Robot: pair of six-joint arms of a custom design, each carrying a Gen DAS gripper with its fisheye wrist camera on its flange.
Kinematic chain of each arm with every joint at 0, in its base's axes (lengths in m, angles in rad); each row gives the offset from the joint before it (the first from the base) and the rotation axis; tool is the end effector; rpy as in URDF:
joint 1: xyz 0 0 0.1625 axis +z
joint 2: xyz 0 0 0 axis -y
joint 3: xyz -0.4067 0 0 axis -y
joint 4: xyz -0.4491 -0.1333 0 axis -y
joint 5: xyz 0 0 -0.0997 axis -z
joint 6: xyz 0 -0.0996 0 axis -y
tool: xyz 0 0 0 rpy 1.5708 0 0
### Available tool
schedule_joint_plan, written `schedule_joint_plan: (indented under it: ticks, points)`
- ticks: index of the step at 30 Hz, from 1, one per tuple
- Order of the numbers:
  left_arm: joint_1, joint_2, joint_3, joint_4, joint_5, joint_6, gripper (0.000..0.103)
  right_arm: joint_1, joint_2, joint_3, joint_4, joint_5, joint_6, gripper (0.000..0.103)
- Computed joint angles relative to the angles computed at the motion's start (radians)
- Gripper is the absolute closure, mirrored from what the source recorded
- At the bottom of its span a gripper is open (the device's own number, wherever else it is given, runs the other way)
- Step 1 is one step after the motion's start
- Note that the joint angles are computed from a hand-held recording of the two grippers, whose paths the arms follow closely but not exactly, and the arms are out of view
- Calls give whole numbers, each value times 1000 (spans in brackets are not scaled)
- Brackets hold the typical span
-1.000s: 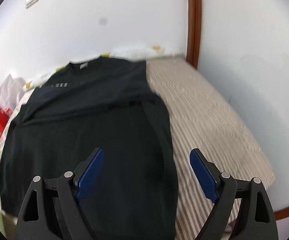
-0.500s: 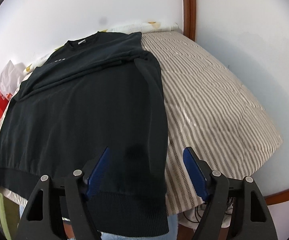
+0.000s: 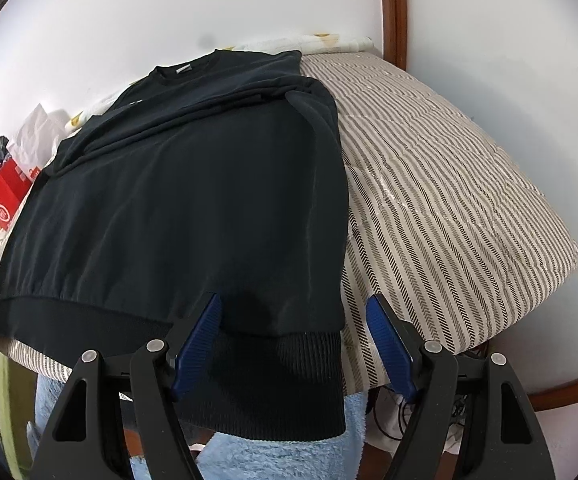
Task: Fold small clothes
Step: 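Grasp the hem with both tools and lift it up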
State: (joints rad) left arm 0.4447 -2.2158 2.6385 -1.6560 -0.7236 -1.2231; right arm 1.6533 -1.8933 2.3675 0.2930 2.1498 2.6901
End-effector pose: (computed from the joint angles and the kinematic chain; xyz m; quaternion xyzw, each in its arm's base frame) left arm -0.1248 -0.2898 0.2080 0.0254 0.9010 -0.3147 0.2976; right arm 0.1001 -0.2541 0.2135 0.1250 -0.8803 0.3202 0.3270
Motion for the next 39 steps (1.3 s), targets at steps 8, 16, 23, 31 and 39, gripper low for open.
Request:
schedule_joint_plan:
  ticks: [8, 16, 23, 31, 39]
  points:
    - [56, 76, -19, -122, 12, 46, 72, 30, 84, -19, -93, 30, -7, 59]
    - [-25, 31, -34, -51, 52, -3, 84, 47, 8, -32, -19, -2, -27, 93]
    - [-178, -68, -69, 187, 83, -139, 84, 104, -140, -16, 68, -58, -29, 94]
    - [-136, -49, -101, 109, 118, -53, 84, 190, -81, -70, 45, -30, 12, 94]
    - [-23, 96, -150, -165, 180, 120, 84, 228, 40, -190, 29, -61, 62, 93]
